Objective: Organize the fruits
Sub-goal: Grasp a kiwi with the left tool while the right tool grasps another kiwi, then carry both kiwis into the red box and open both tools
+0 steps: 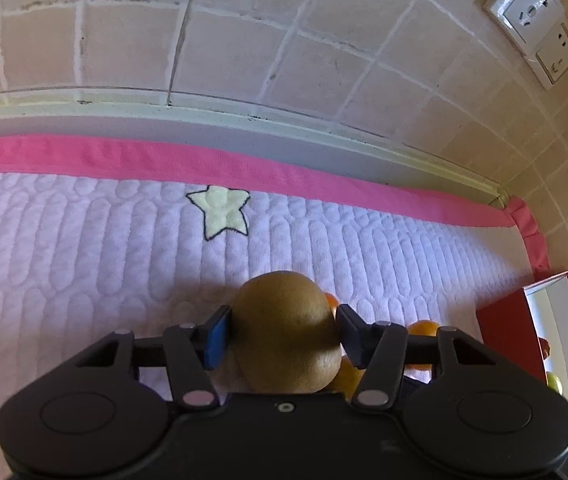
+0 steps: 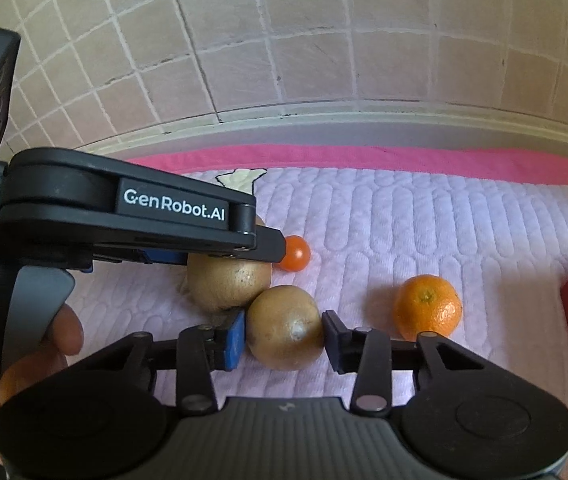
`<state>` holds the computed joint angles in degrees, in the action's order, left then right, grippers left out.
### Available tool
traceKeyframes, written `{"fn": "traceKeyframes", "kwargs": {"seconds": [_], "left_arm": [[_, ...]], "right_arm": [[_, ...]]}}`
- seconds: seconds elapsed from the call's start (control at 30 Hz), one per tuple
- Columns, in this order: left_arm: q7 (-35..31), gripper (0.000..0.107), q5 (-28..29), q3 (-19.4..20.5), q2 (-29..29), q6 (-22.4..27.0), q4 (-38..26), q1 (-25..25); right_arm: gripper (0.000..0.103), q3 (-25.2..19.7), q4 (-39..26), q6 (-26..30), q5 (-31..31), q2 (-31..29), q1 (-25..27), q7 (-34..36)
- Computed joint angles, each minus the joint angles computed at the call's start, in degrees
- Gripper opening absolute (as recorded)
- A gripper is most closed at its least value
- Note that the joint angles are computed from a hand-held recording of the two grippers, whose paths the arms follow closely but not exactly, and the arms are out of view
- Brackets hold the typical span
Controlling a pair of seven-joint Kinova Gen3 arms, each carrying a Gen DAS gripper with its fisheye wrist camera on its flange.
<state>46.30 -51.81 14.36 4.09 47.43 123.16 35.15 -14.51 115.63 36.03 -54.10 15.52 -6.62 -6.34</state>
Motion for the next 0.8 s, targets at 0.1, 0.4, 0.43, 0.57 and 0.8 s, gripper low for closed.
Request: {"fn": "traceKeyframes", "kwargs": {"seconds": [0.1, 0.4, 0.43, 0.57, 0.8], "left_arm": [[0.06, 0.066, 0.09, 0.78, -0.43, 2.07, -0.83, 0.92], [-1.81, 0.066, -1.40, 3.78, -1.68, 11.37, -5.83, 3.67], [-2.25, 0.066, -1.80, 4.11, -1.74, 12.33, -6.50, 4.02], [-4.50, 0.066, -3.97, 5.15, -1.45, 15.60, -9.60, 5.39], [-11.94, 0.066, -7.38, 4.84, 0.90, 18.42, -16.28, 7.69]], "right_arm": [[0.043, 0.63, -0.41, 2.63, -0.06, -0.79, 0.90, -0.18], [0.042, 4.23, -0.12, 8.79, -4.76, -5.06, 3.63, 4.25], [0.042, 4.77, 0.50, 8.99, -6.48, -5.86, 4.19, 6.11], [0.042, 7.75, 2.11, 9.92, -10.60, -8.51, 5.24, 10.57], [0.042, 13.60, 0.80, 16.63, -13.77, -10.52, 9.71, 12.06]]}}
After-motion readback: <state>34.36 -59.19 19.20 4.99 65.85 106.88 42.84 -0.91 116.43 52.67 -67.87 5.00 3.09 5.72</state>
